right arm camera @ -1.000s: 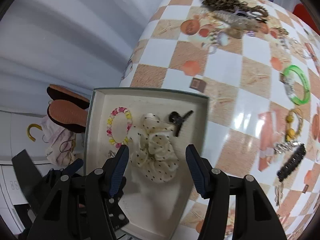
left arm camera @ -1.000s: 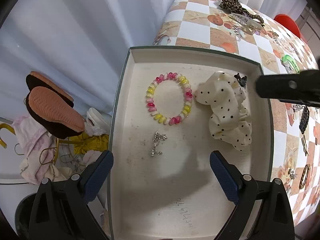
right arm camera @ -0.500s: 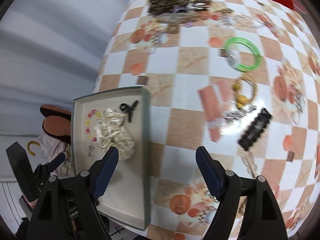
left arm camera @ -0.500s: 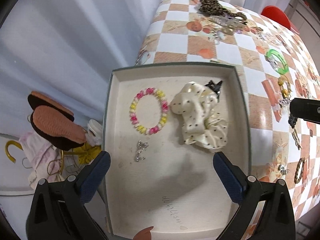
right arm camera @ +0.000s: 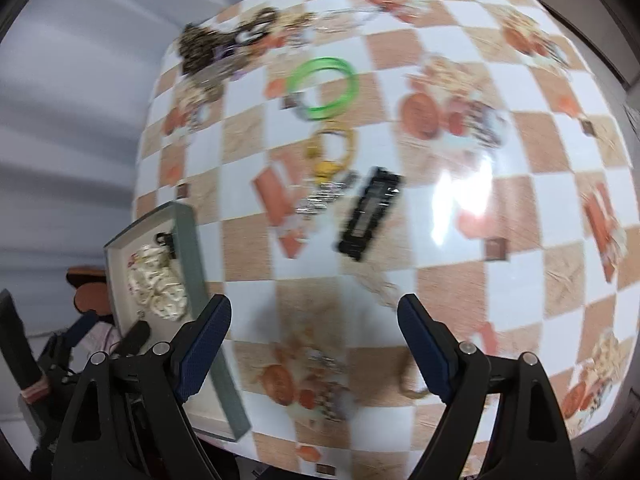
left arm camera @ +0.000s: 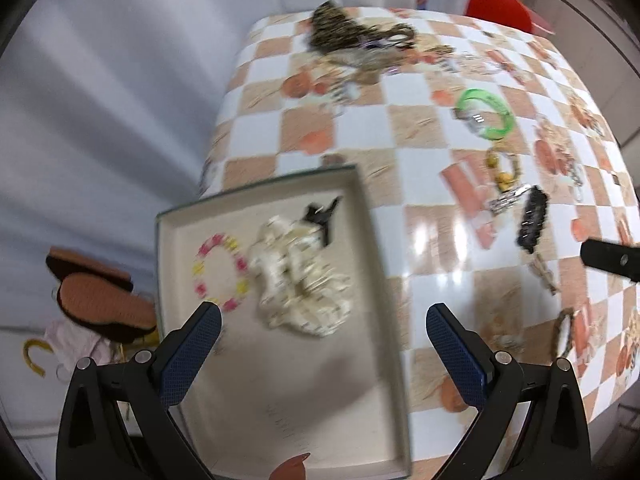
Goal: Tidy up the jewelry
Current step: 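Move both tools back over the remaining jewelry on the table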
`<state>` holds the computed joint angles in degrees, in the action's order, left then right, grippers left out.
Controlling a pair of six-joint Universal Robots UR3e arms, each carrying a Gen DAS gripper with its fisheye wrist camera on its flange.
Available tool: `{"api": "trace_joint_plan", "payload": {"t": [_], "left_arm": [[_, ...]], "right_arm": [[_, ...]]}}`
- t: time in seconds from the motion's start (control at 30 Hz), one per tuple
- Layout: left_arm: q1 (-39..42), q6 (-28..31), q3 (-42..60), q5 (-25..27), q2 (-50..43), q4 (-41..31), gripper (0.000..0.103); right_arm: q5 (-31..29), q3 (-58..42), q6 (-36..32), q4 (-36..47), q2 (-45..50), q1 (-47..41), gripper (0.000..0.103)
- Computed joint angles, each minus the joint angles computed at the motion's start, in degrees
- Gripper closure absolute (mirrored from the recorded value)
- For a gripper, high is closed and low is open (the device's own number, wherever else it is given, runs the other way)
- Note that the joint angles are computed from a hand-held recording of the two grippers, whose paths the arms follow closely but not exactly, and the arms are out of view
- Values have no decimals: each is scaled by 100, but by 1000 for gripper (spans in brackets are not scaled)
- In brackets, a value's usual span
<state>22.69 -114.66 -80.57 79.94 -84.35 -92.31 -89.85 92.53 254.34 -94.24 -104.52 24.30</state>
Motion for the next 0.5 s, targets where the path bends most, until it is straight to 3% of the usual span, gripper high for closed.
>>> {"api": "trace_joint_plan", "payload": {"t": [0.27, 0.5], "left_arm": [[-953, -913, 529, 90, -463, -293, 0], [-1678, -1673, 1073, 28, -1062, -541, 0]], "right_arm": [[-5, 760, 123, 746, -1206, -374, 16], [54, 1073, -54, 1092, -1663, -561, 16]]}}
